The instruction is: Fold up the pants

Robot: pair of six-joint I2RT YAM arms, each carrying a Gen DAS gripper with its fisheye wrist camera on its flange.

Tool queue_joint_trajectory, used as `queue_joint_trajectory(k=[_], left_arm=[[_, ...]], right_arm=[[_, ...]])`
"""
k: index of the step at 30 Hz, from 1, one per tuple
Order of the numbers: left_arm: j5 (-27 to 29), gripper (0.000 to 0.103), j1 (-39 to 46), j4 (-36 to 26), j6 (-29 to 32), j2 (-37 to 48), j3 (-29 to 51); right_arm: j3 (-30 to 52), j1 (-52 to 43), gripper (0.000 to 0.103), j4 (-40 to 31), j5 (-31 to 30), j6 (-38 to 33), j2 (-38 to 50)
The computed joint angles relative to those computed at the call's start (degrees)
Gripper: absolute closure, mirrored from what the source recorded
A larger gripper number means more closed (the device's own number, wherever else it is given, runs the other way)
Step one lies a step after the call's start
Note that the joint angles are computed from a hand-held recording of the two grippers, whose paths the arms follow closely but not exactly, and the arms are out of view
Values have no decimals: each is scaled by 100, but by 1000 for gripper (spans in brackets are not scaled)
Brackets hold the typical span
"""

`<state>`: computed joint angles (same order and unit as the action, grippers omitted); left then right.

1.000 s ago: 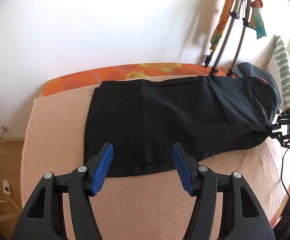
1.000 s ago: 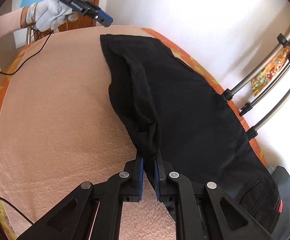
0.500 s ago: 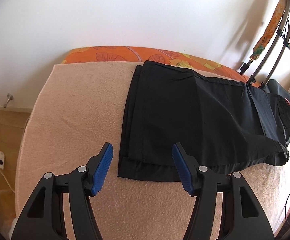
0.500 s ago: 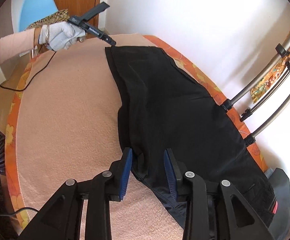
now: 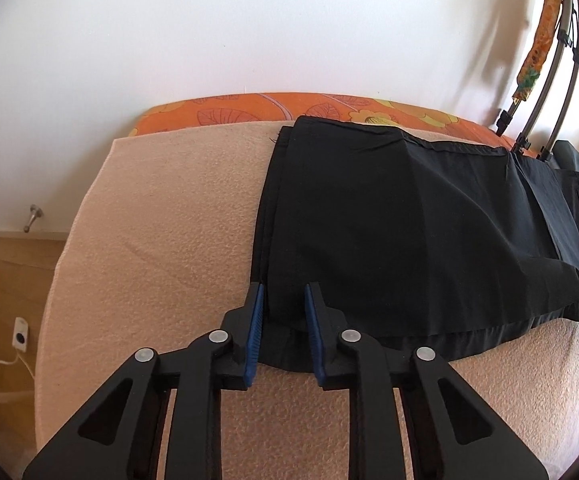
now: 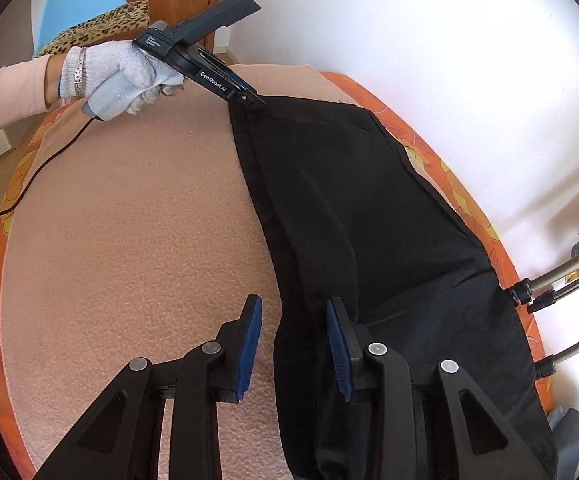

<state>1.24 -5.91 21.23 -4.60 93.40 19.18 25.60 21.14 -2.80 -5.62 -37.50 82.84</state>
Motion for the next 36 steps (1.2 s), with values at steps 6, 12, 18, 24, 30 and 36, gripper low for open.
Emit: queue_joint_trajectory(k=[6, 12, 18, 24, 30, 36], left_arm=[[297, 96, 184, 253, 126, -192, -233], [580, 88, 457, 303, 76, -355, -357], [89, 53, -12, 80, 12, -82, -103], [-405, 60, -413, 415, -74, 320, -2], [-990, 88, -862, 559, 101, 260, -115], [-533, 99, -519, 577, 164, -1, -295]], right_arm=[[180, -42, 88, 263, 94, 139, 566], [177, -87, 95, 345, 169, 133, 736], [185, -92, 95, 472, 187, 119, 894], [46, 27, 95, 630, 330, 117, 908], [-61, 21, 95, 759, 342, 167, 901], [26, 13, 97, 786, 371, 258, 946]])
